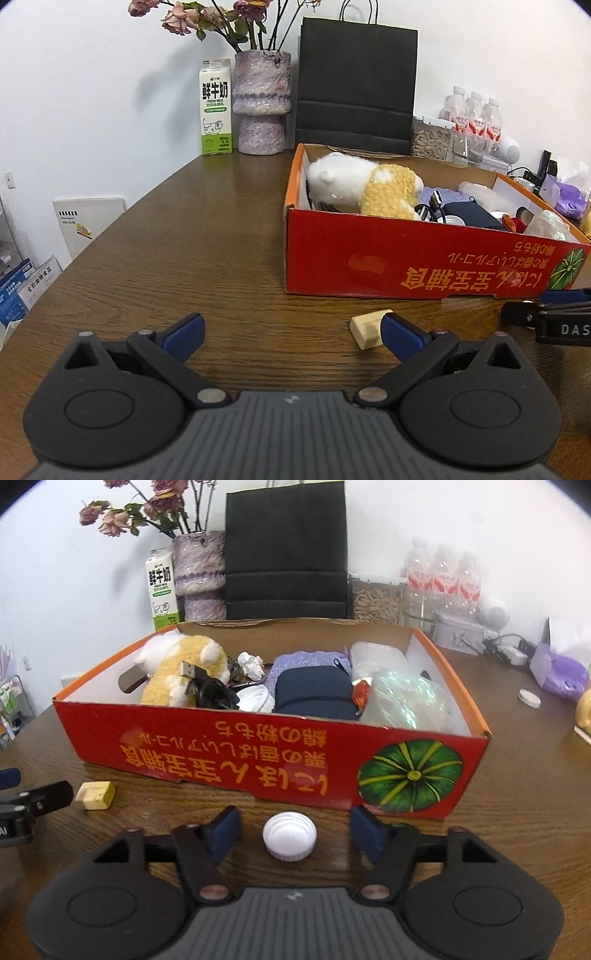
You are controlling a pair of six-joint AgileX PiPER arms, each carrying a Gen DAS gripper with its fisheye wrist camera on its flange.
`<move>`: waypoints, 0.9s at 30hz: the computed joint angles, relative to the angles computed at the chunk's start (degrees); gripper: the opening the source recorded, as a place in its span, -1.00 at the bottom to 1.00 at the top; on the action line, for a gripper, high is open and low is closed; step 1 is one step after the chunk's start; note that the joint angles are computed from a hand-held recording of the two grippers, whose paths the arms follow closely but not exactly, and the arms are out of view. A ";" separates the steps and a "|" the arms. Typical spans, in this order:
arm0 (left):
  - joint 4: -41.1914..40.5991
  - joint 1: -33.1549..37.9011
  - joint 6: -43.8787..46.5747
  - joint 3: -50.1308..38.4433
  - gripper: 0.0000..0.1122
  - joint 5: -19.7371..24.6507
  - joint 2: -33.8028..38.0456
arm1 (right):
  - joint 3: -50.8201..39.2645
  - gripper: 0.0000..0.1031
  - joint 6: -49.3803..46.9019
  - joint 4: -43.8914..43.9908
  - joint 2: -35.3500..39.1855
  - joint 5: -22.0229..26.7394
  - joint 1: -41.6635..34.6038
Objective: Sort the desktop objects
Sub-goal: 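Grasp the second white cap with the right tool, then grasp the beige block with the left tool while the right tool holds the cap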
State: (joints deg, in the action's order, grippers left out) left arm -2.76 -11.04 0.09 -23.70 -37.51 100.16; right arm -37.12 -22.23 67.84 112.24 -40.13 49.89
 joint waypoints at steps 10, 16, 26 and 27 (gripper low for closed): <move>-5.50 -4.30 3.38 -1.75 0.84 2.06 0.90 | 2.84 -0.47 3.12 -2.35 -1.05 -2.08 0.53; -10.28 -7.34 5.55 -4.34 0.84 4.96 2.02 | 5.88 -0.47 6.44 -3.72 -2.04 -3.38 0.04; -19.28 -11.49 11.43 -8.58 0.55 8.04 4.15 | 7.09 -0.46 8.09 -5.16 -0.84 -5.95 0.62; -19.02 -11.57 11.07 -8.47 0.46 7.63 4.18 | 7.25 -0.46 8.58 -5.69 -0.92 -5.90 0.40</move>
State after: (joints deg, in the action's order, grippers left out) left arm -21.78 -22.61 11.15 -32.17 -29.89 104.34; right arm -29.87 -13.65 62.14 111.33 -46.03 50.29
